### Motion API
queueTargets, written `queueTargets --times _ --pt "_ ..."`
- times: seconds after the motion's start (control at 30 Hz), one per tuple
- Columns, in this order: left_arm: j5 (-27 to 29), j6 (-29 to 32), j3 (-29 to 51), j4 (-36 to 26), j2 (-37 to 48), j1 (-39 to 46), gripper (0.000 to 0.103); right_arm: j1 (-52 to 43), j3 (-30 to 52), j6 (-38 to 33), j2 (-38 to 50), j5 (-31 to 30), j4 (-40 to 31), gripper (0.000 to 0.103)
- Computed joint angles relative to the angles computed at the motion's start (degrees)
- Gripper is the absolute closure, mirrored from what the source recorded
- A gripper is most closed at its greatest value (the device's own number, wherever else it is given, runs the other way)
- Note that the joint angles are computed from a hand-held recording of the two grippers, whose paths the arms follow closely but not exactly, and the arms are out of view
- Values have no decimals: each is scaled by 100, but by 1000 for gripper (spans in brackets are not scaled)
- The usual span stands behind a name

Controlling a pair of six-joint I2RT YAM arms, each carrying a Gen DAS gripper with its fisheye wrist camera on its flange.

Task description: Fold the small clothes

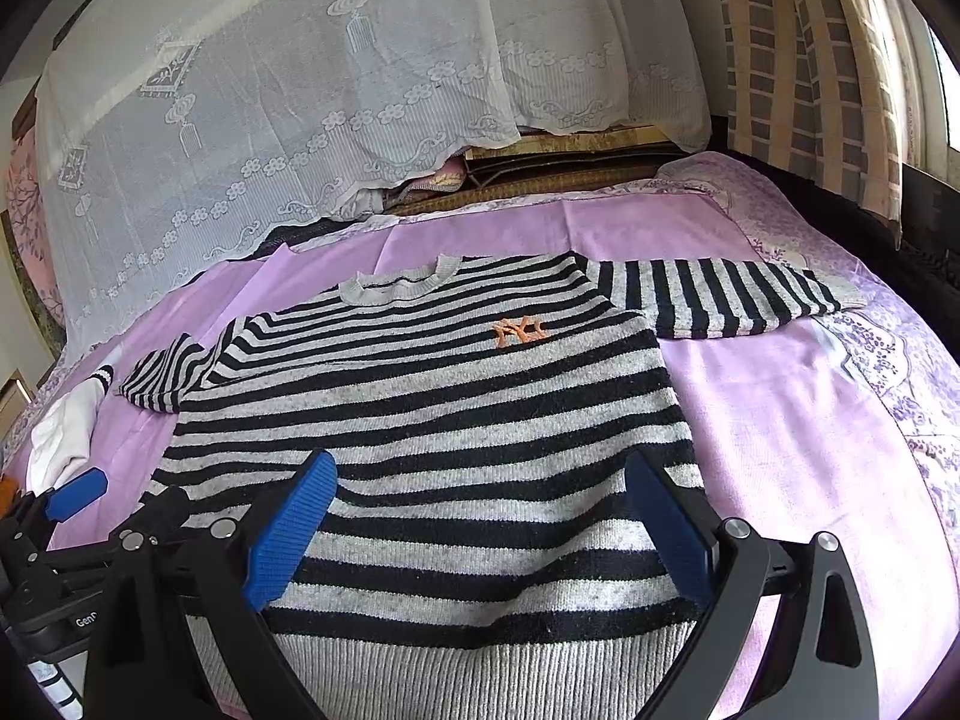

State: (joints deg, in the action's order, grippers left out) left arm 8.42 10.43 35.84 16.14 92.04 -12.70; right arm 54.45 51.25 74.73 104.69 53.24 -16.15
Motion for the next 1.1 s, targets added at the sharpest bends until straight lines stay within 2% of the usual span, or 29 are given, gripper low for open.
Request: queueTargets --times 0.33,0.67,1.1 --pt "-11 7 6 0 9 5 4 5 27 10 12 5 -42 6" --pt "-300 -34 -88 152 -48 -94 4 7 68 -4 58 -10 -44 6" --pt "-304 -37 -90 138 -76 -97 4 3 46 -15 47 -26 -27 6"
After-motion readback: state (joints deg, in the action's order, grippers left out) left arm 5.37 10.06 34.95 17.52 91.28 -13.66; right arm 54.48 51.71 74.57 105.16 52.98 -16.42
